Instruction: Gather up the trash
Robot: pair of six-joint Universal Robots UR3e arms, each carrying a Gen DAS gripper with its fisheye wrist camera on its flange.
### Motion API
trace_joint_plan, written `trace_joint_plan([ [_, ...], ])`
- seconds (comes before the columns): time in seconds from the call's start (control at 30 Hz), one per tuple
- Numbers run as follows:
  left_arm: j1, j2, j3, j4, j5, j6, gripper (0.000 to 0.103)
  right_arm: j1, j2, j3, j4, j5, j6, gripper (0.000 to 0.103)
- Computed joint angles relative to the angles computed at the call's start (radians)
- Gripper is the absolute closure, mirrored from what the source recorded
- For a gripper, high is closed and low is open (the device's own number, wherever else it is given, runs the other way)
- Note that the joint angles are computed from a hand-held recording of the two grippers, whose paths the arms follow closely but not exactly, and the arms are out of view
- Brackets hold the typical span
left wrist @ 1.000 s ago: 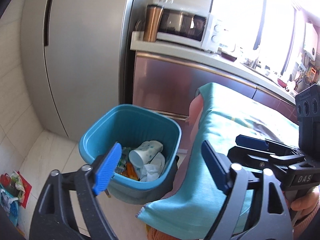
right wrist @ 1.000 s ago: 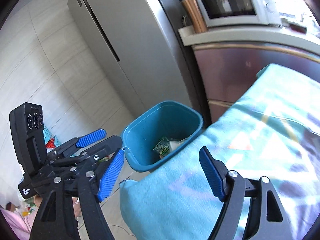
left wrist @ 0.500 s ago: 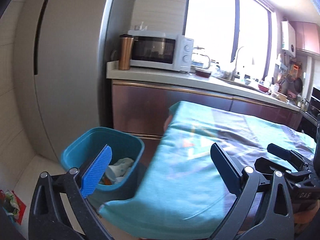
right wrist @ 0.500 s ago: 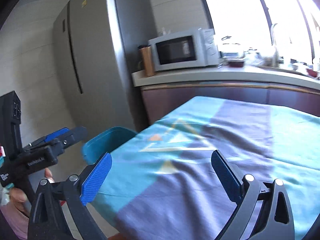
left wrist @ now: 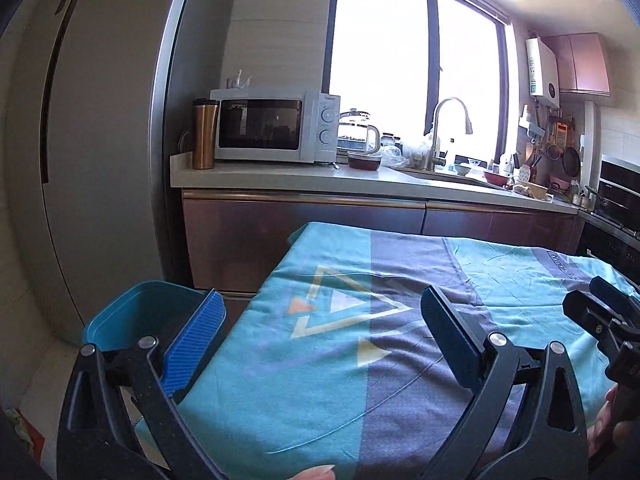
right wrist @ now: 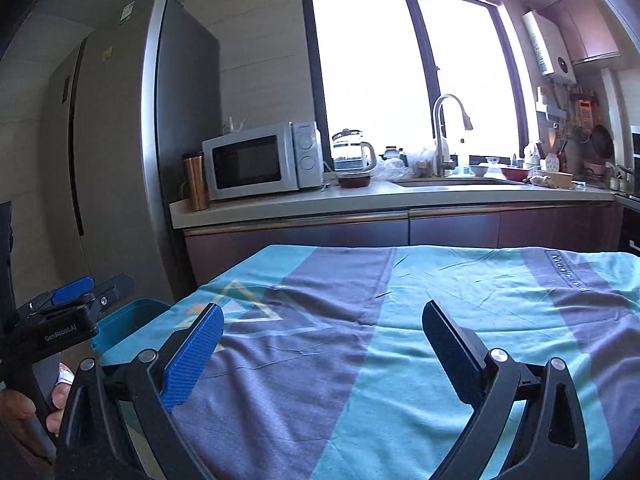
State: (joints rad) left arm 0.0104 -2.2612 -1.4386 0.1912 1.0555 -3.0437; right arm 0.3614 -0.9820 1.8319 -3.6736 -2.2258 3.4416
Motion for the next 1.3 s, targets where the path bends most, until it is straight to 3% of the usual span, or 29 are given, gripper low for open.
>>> trace_joint_plan([
  [0.23,-0.023,-0.008,0.009,0.035,0.022,-0.010,0.006,-0.003,-0.022,0.066,-0.088,-0.041,-0.005,0.007],
  [0.7,-0.031,-0.002,0.006,0.077,0.027,-0.026,0.006,0.007,-0.046,0.114,-0.121,-0.088,-0.008,0.007],
  [1.3,-0.034,0.016,-0.028,0.131,0.047,-0.026,0.006,-0.007,-0.077,0.149,-0.157,-0.081,-0.039,0.007],
])
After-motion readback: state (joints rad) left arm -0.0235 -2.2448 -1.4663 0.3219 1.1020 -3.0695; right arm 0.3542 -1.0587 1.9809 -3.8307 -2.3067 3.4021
